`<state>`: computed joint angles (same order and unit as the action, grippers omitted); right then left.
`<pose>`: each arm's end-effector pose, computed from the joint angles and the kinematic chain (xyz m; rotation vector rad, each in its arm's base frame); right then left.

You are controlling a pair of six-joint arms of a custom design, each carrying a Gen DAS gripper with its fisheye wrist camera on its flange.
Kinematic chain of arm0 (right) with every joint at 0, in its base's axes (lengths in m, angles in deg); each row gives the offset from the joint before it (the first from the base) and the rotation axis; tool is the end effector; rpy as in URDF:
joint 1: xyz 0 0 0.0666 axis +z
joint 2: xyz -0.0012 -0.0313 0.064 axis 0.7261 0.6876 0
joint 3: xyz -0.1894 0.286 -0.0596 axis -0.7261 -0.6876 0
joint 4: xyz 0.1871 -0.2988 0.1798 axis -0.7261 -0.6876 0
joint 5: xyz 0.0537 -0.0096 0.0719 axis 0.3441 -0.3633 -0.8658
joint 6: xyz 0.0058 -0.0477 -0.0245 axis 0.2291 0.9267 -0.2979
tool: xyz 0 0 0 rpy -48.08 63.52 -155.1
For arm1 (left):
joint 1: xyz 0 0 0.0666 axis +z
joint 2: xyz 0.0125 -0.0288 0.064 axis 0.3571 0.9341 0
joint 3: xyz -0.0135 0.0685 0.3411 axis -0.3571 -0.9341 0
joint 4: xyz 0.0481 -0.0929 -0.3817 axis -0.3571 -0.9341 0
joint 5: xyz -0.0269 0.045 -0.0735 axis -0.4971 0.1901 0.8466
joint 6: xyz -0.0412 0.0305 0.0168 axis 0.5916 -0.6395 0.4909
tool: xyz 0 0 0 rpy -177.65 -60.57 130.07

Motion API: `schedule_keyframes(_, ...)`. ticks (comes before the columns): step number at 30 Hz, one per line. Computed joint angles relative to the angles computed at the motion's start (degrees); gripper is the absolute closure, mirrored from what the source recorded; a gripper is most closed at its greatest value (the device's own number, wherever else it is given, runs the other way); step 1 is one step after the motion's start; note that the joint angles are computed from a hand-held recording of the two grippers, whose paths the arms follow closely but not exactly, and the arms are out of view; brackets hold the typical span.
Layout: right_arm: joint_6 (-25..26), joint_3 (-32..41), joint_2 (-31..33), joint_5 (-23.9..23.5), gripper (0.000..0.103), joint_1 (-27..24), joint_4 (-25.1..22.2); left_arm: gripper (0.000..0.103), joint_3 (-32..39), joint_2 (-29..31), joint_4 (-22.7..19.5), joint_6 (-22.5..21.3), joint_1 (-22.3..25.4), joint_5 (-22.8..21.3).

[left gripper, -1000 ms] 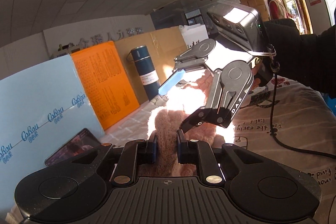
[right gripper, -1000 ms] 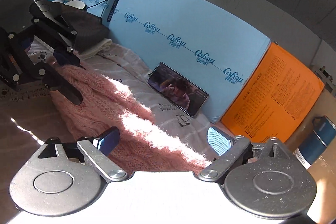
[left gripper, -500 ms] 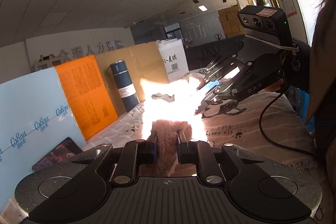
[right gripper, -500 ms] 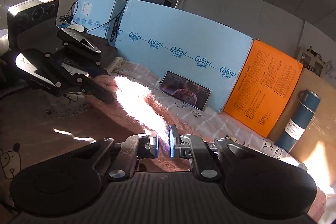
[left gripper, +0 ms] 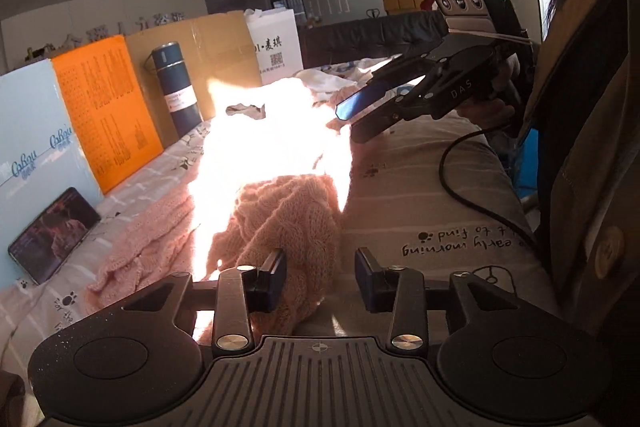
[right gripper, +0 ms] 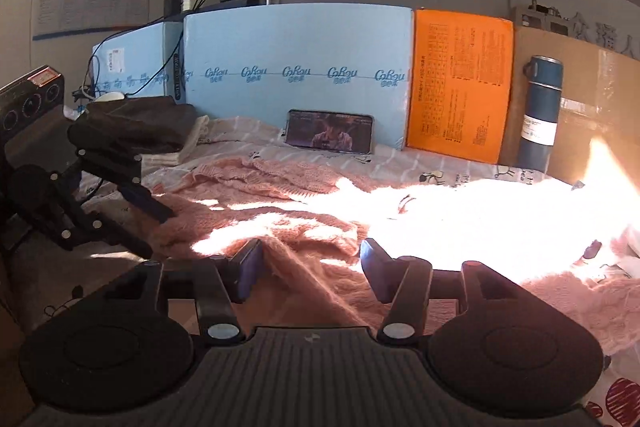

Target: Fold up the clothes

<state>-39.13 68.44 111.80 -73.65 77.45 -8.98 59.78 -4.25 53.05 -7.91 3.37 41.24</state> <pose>0.4797 0.3007 0.3189 -0.8497 1.7970 0.6270 0.4060 -0.1407 0.3158 0.9000 1.8859 -0.2840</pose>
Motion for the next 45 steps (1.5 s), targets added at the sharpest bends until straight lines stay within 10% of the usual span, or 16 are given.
schedule_keyframes(2, -5.7, -0.8, -0.5, 3.4, 0.029, -1.8, 3.1, 0.033, -1.8, -1.9, 2.8, 4.6, 1.4, 2.5)
schedule_keyframes(5, -15.4, -1.1, -0.3, 12.5, 0.021, -4.4, 5.9, 0.027, -4.1, -4.2, 8.6, 15.4, 4.3, 3.4)
schedule_keyframes(8, -26.2, 1.0, 1.2, 23.7, 0.020, -6.7, 4.0, 0.024, -4.0, -4.4, 9.9, 25.4, 4.9, -7.3)
schedule_keyframes(13, -37.8, 7.1, 6.1, 38.7, 0.020, -9.0, -5.0, 0.022, 0.3, -0.2, 0.1, 39.1, 3.2, -26.0)
schedule_keyframes(17, -44.8, 12.6, 10.7, 37.9, 0.021, -10.4, -10.8, 0.023, 1.8, 1.7, -3.6, 40.1, 2.7, -25.3)
schedule_keyframes(19, -44.4, 14.6, 12.5, 38.9, 0.023, -10.0, -11.5, 0.031, 2.4, 2.4, -3.9, 36.7, 1.5, -24.7)
schedule_keyframes(20, -43.6, 15.4, 13.1, 39.2, 0.032, -9.8, -11.6, 0.061, 2.3, 2.4, -3.9, 34.4, 0.8, -24.0)
schedule_keyframes(23, -40.6, 17.5, 14.4, 36.9, 0.076, -9.3, -13.0, 0.100, 2.8, 3.2, -3.5, 30.0, -1.1, -22.9)
schedule_keyframes(37, -39.4, 3.2, 1.2, 50.4, 0.094, -5.2, -4.6, 0.103, -6.5, -13.4, 0.5, 37.7, 0.7, -28.6)
schedule_keyframes(45, -37.9, 2.3, 1.0, 53.3, 0.094, -6.0, -4.4, 0.090, -6.9, -11.0, -0.8, 47.3, 3.1, -24.7)
